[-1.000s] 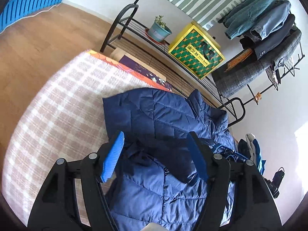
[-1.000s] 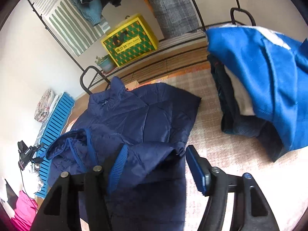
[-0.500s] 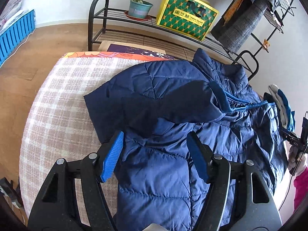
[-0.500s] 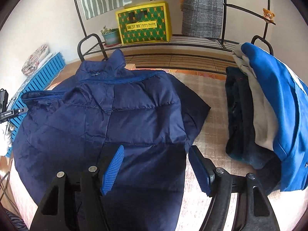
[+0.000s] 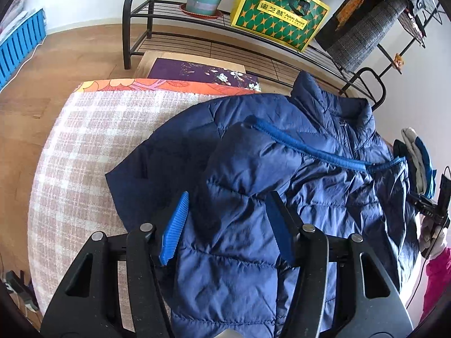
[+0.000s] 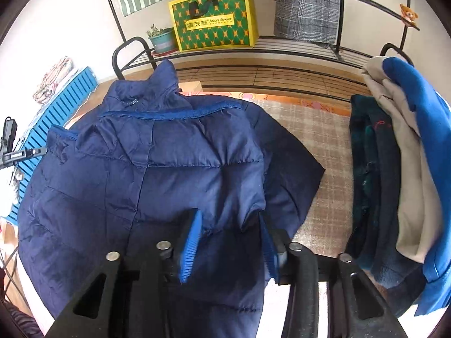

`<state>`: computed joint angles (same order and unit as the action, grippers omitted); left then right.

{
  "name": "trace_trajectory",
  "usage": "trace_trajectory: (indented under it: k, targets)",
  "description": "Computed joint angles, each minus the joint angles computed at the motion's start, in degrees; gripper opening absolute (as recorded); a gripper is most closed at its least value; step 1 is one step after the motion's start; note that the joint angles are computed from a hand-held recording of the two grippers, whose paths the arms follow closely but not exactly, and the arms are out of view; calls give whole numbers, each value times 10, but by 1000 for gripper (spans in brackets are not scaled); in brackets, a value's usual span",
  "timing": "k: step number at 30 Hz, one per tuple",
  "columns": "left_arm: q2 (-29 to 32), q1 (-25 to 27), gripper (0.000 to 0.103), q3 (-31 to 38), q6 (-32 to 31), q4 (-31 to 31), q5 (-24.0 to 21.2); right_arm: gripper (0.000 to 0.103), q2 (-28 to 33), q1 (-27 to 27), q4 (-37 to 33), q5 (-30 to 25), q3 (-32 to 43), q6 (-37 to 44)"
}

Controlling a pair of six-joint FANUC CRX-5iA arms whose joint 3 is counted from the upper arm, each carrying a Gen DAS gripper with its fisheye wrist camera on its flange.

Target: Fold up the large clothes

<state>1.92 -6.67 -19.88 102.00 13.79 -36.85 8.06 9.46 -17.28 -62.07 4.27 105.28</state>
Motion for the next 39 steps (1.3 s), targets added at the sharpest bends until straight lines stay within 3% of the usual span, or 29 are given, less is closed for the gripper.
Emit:
trace_trajectory:
  k: [2, 3, 4, 5, 6, 8, 12, 17, 21, 26, 32, 35, 36, 38, 39]
  targets:
    - [11, 3, 58, 3, 1, 7, 7, 45, 6, -3, -10, 2, 5, 0]
    - [19, 2, 55, 8, 2, 4, 8, 35, 7, -4, -15, 4, 5, -1]
    - [23, -1, 46, 9, 0, 1, 13, 25, 4, -2, -11, 14, -1, -4]
    - [26, -7, 19, 13, 6, -13, 15, 19, 0, 4, -2, 25, -9, -9]
    - [29, -14, 7, 20, 22, -34, 13, 10, -1, 9, 7, 33, -13, -11]
    - [26, -29, 5, 32, 63, -89, 16, 4, -13, 20, 28, 53, -30, -17]
    - [3, -40, 3, 34, 114, -141, 24, 2, -44, 41, 78, 94, -64, -49]
    - [-31, -45, 3, 54, 160, -208, 20, 2, -72, 45, 91, 131, -68, -60]
    - [-21, -52, 2, 111, 205, -273, -4, 1, -60, 45, 116, 168, -48, -83]
    - [45, -64, 2, 202, 232, -337, -39, 1, -4, 58, 174, 201, -13, -145]
    - [135, -60, 2, 269, 243, -345, -64, 2, 69, 73, 262, 193, 8, -217]
    - [178, -60, 15, 300, 258, -348, -114, 5, 106, 77, 275, 155, 28, -214]
    - [189, -62, 26, 310, 271, -356, -135, 6, 112, 84, 304, 152, 20, -232]
    - [190, -66, 43, 313, 302, -380, -151, 28, 116, 93, 348, 151, 4, -250]
    - [184, -68, 49, 308, 315, -390, -154, 28, 113, 96, 363, 155, -4, -258]
